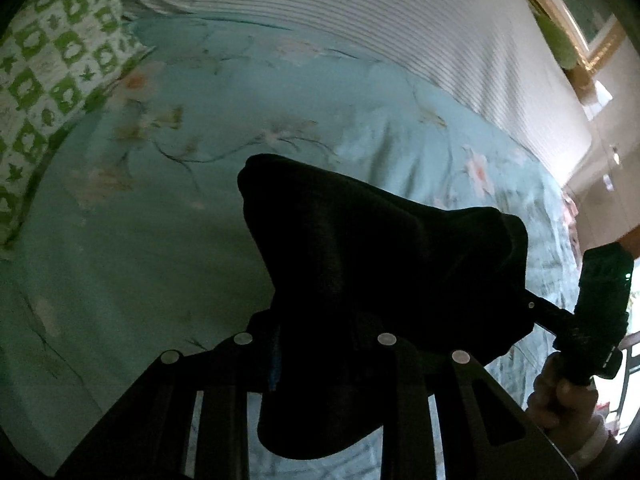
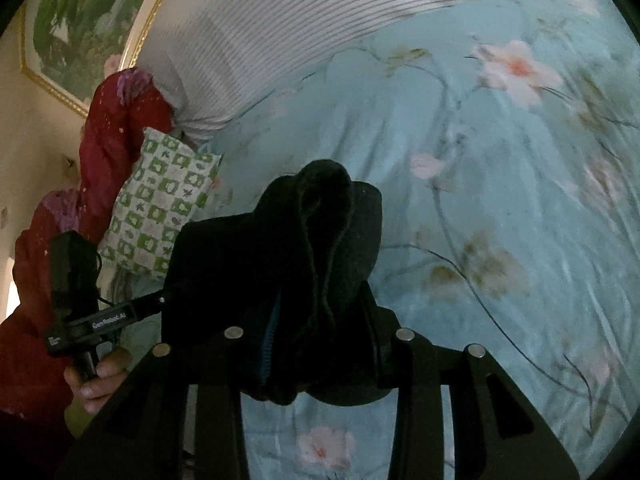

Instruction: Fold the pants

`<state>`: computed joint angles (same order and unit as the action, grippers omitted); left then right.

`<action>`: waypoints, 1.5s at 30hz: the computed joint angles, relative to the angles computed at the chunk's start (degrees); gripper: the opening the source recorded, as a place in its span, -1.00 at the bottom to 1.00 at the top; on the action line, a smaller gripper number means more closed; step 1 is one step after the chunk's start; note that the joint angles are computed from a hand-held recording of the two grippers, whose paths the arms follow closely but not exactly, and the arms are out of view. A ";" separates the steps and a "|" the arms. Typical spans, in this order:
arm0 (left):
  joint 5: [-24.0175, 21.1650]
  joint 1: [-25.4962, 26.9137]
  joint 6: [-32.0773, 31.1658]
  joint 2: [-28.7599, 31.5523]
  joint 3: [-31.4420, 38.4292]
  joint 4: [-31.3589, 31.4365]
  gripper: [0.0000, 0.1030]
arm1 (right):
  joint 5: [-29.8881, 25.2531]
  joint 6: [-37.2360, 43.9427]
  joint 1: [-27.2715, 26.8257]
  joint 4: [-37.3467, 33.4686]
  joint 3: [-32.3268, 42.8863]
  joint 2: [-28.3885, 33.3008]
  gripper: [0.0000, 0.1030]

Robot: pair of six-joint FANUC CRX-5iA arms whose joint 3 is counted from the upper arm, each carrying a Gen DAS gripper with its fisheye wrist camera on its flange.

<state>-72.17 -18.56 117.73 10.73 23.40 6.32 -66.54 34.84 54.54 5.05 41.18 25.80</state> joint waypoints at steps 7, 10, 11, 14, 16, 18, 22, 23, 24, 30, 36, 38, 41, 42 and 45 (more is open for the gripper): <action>0.56 1.67 0.49 -0.22 -1.23 -1.39 -0.52 | -1.49 3.83 -1.00 -2.57 5.77 4.60 -0.28; 0.45 1.79 0.88 0.15 -1.62 -1.60 -0.51 | -2.87 4.59 -1.18 -3.00 7.68 6.12 -0.28; 0.41 1.80 0.93 0.22 -1.81 -1.68 -0.51 | -3.46 4.80 -1.21 -3.11 8.24 6.56 -0.28; 0.49 1.71 1.04 0.34 -2.27 -1.87 -0.51 | -4.58 5.12 -1.44 -3.39 9.20 7.41 -0.28; 0.97 1.70 1.06 0.33 -2.73 -1.79 -0.50 | -4.95 5.10 -1.66 -3.65 9.19 7.58 -0.28; 1.49 1.98 0.70 0.35 -3.22 -1.19 -0.49 | -5.33 4.79 -1.99 -4.03 9.02 7.66 -0.26; 1.26 2.06 0.18 0.70 -3.45 -1.40 -0.29 | -4.24 4.51 -2.35 -4.44 7.03 6.90 -0.17; 1.19 1.94 0.28 0.70 -3.54 -1.86 -0.21 | -4.02 4.52 -2.34 -4.33 6.58 6.73 -0.15; 1.30 1.76 0.58 0.58 -3.74 -2.44 -0.16 | -3.86 4.55 -2.34 -4.28 6.04 6.50 -0.14; 2.00 0.99 2.48 0.13 -4.54 -4.04 0.03 | -1.13 2.83 -1.60 -1.54 1.49 4.69 -0.08; 1.72 0.98 2.56 -0.14 -4.54 -3.56 0.19 | -2.03 1.89 -0.86 0.75 2.29 5.27 -0.05; 2.05 1.03 2.63 -0.56 -5.17 -3.21 0.32 | -1.86 1.46 -0.51 2.18 2.01 5.11 -0.05; 1.63 0.95 2.42 -0.87 -5.54 -3.10 0.33 | -0.81 0.59 -0.04 4.27 0.27 4.17 0.01; 1.41 0.86 2.56 -0.92 -5.46 -3.29 0.33 | -1.10 0.19 0.19 5.21 0.01 4.02 0.03; 0.63 0.07 3.91 -1.34 -4.92 -5.22 0.36 | -0.54 -1.13 0.63 6.75 -1.50 3.04 0.06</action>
<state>-71.54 -18.49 121.63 9.40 18.48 1.10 -67.08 33.71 55.16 11.80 39.68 28.84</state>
